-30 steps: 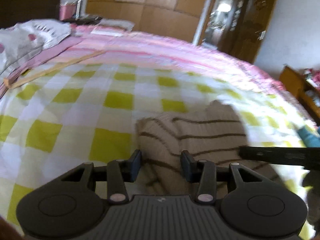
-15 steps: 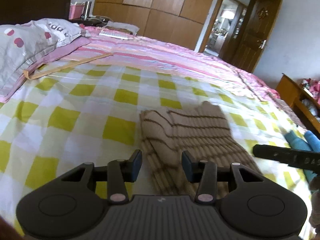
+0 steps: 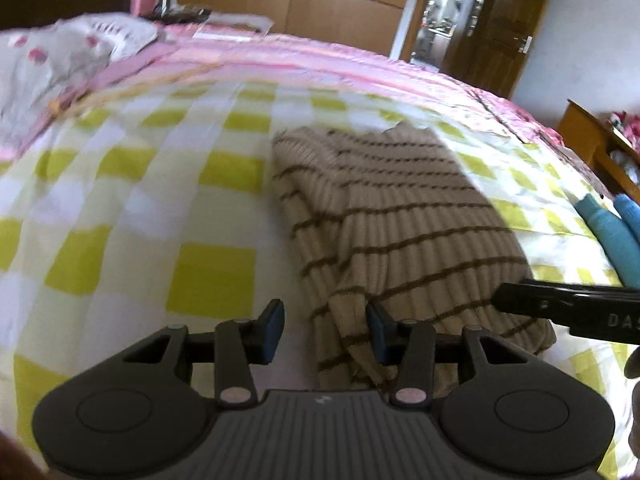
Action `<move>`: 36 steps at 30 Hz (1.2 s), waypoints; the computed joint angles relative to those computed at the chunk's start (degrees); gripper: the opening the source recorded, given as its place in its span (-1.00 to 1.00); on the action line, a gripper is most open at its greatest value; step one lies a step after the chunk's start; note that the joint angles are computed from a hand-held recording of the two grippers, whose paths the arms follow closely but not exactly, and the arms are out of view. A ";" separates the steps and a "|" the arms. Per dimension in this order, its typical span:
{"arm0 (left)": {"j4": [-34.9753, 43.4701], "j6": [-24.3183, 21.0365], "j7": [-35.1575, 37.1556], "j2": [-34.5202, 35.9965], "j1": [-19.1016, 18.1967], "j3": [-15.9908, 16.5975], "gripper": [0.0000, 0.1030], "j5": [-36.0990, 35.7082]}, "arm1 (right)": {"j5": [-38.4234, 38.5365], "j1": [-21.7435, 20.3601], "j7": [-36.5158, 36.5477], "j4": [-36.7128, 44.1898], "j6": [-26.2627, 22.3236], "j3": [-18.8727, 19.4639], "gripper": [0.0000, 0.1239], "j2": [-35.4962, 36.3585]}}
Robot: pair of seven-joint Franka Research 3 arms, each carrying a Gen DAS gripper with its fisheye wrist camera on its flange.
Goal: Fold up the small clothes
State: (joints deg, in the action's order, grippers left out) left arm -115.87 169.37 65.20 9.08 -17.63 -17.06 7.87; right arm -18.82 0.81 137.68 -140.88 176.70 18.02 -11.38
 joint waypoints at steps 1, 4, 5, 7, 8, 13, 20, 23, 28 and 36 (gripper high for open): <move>-0.31 0.20 -0.25 -0.09 0.05 0.02 0.00 -0.19 | 1.15 0.82 -0.39 -0.45 0.26 -0.82 -0.37 0.06; -0.75 0.23 -2.27 -0.64 -0.85 0.88 0.00 2.10 | 3.03 1.37 -0.63 -1.28 0.21 -1.53 -0.37 -0.02; -0.87 0.20 -2.81 -0.91 -1.06 1.08 0.00 2.91 | 3.03 0.99 -0.19 -1.49 0.01 -1.17 -0.37 -0.53; -1.51 0.54 -2.76 -1.64 -0.80 0.77 0.00 2.60 | 2.33 -0.23 0.73 -2.00 -0.07 0.03 -0.37 -1.83; -1.96 0.85 -3.15 -2.08 -0.79 0.78 0.00 2.55 | 1.87 -1.03 1.21 -2.43 0.14 0.78 -0.37 -2.69; -4.11 1.48 -3.46 -4.00 -0.69 0.62 0.00 2.11 | 3.49 -2.37 0.95 -4.09 0.48 2.71 -0.35 -4.66; -4.58 -0.23 -2.83 -4.59 -0.82 0.54 0.00 0.85 | 4.03 -3.88 3.36 -5.27 -0.69 4.86 -0.35 -5.27; -6.11 0.98 -2.12 -5.90 -0.80 0.44 0.00 0.07 | 3.60 -4.75 4.28 -5.83 -1.08 5.64 -0.34 -6.60; -8.46 1.36 -2.44 -7.91 -1.21 0.61 0.01 -0.84 | 4.54 -4.65 4.16 -7.13 -1.01 6.04 -0.34 -8.50; -9.94 -0.06 -6.49 -9.45 -2.09 0.89 0.06 5.92 | 6.75 -3.51 3.97 -8.94 -2.19 6.73 -0.34 -10.77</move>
State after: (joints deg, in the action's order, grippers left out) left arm -125.82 169.31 58.71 -0.37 -19.72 -16.17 13.79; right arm -12.08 -2.69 141.65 -149.83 174.51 24.75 -22.15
